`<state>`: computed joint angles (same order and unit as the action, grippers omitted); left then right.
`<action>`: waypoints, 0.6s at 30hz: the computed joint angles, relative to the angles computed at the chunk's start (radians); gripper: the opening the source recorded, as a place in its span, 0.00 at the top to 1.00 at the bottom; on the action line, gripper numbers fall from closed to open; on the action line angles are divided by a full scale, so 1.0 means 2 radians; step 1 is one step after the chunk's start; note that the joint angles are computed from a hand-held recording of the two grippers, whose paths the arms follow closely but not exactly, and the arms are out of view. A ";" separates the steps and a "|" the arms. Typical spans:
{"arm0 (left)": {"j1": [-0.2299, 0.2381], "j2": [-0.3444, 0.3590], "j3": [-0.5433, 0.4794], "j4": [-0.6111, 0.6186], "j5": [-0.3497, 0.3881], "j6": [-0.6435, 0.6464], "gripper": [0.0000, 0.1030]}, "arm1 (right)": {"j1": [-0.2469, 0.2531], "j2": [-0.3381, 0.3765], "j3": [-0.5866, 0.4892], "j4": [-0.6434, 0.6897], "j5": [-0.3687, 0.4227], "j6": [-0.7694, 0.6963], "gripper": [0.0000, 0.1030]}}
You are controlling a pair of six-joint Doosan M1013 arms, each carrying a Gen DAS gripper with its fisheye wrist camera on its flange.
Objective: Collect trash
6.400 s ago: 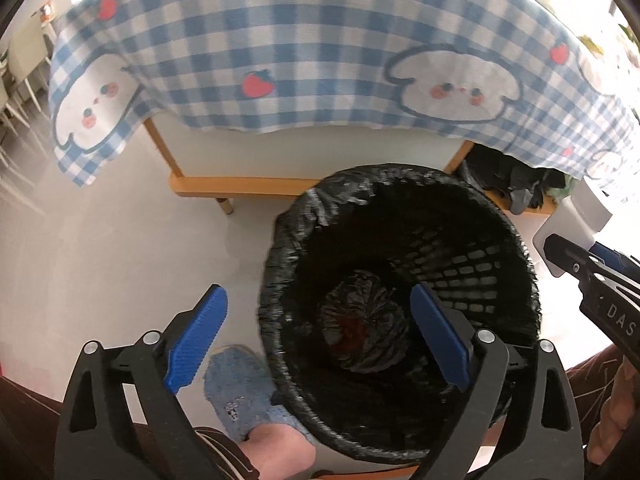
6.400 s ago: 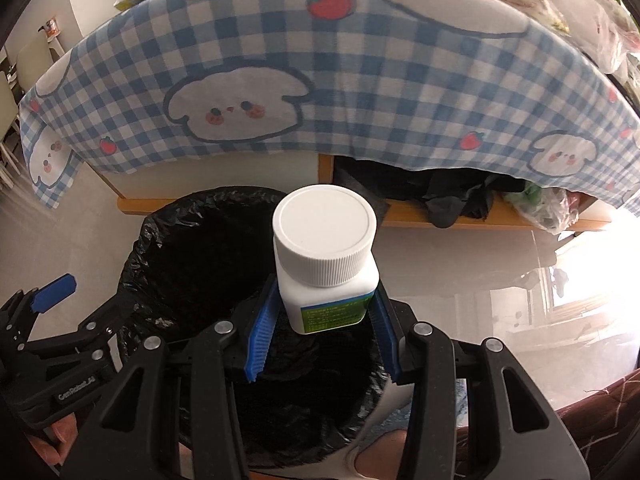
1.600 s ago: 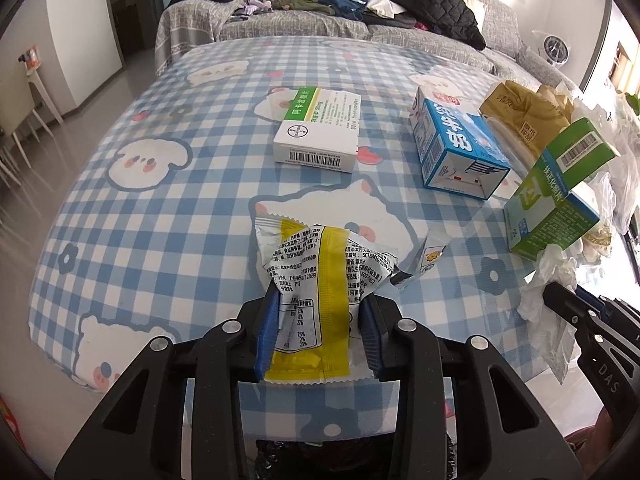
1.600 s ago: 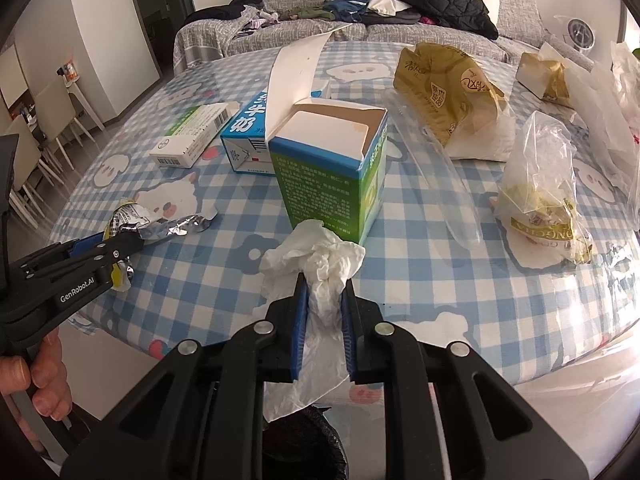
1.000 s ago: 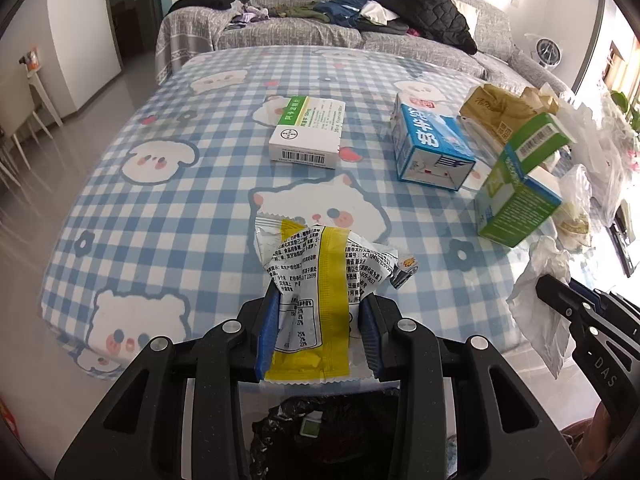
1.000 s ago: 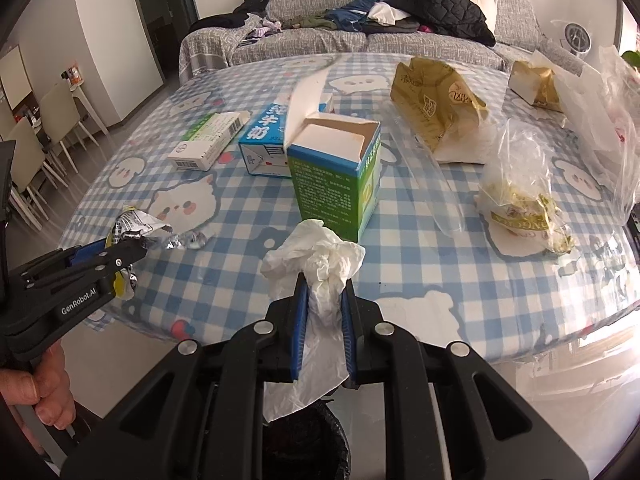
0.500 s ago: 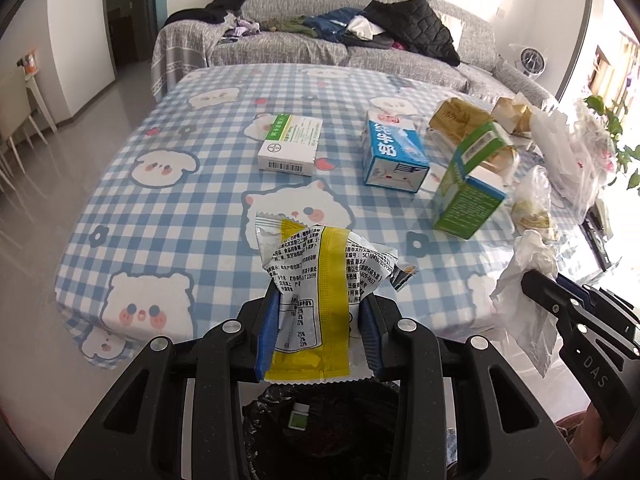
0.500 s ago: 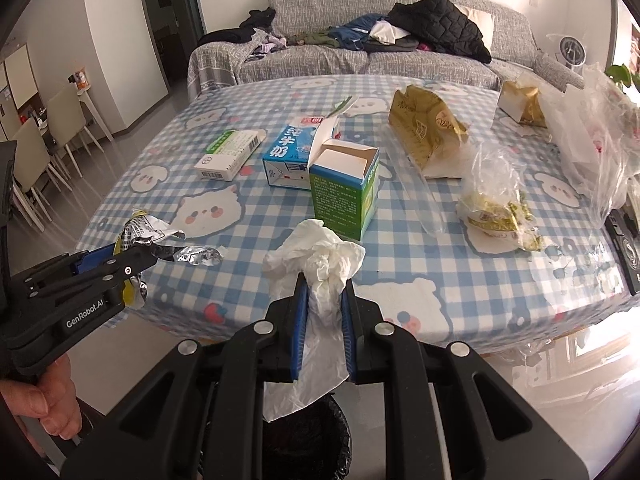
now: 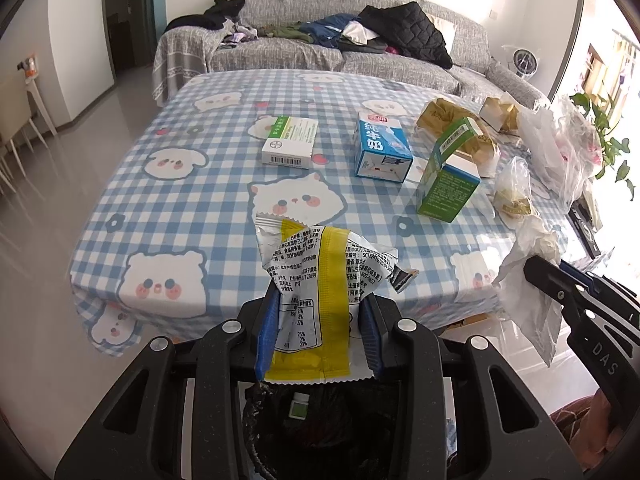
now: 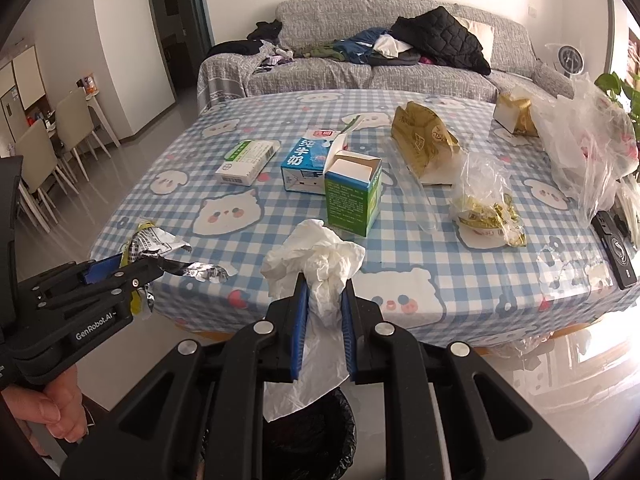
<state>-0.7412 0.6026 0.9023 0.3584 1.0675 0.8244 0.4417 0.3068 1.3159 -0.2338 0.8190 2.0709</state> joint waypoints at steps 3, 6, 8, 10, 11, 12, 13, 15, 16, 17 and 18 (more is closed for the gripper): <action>-0.001 -0.003 0.006 -0.003 -0.001 0.001 0.66 | 0.002 -0.002 0.002 -0.002 0.002 0.002 0.86; -0.003 -0.006 0.009 -0.001 -0.001 0.001 0.66 | 0.006 -0.004 0.003 -0.004 0.005 0.003 0.86; -0.004 -0.008 0.013 -0.002 -0.001 0.000 0.66 | 0.008 -0.005 0.004 -0.006 0.005 0.005 0.86; -0.005 -0.011 0.017 -0.002 -0.001 0.000 0.66 | 0.010 -0.008 0.006 -0.008 0.005 0.006 0.86; -0.006 -0.013 0.019 0.000 -0.001 -0.002 0.66 | 0.011 -0.009 0.006 -0.009 0.005 0.008 0.86; -0.007 -0.015 0.021 0.002 -0.001 -0.003 0.66 | 0.012 -0.010 0.008 -0.011 0.005 0.010 0.85; -0.007 -0.016 0.023 0.002 -0.001 -0.004 0.66 | 0.013 -0.010 0.008 -0.012 0.005 0.011 0.85; -0.008 -0.021 0.030 0.006 -0.003 -0.007 0.66 | 0.016 -0.013 0.011 -0.014 0.007 0.014 0.85; -0.009 -0.023 0.034 0.008 -0.003 -0.009 0.66 | 0.017 -0.014 0.013 -0.016 0.007 0.017 0.85; -0.010 -0.026 0.039 0.011 -0.004 -0.011 0.66 | 0.018 -0.015 0.015 -0.020 0.009 0.019 0.85; -0.011 -0.028 0.044 0.012 -0.005 -0.011 0.66 | 0.021 -0.016 0.017 -0.026 0.013 0.024 0.85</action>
<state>-0.7628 0.5472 0.9898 0.3817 1.0567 0.8032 0.4832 0.2747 1.3490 -0.2865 0.8442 2.1185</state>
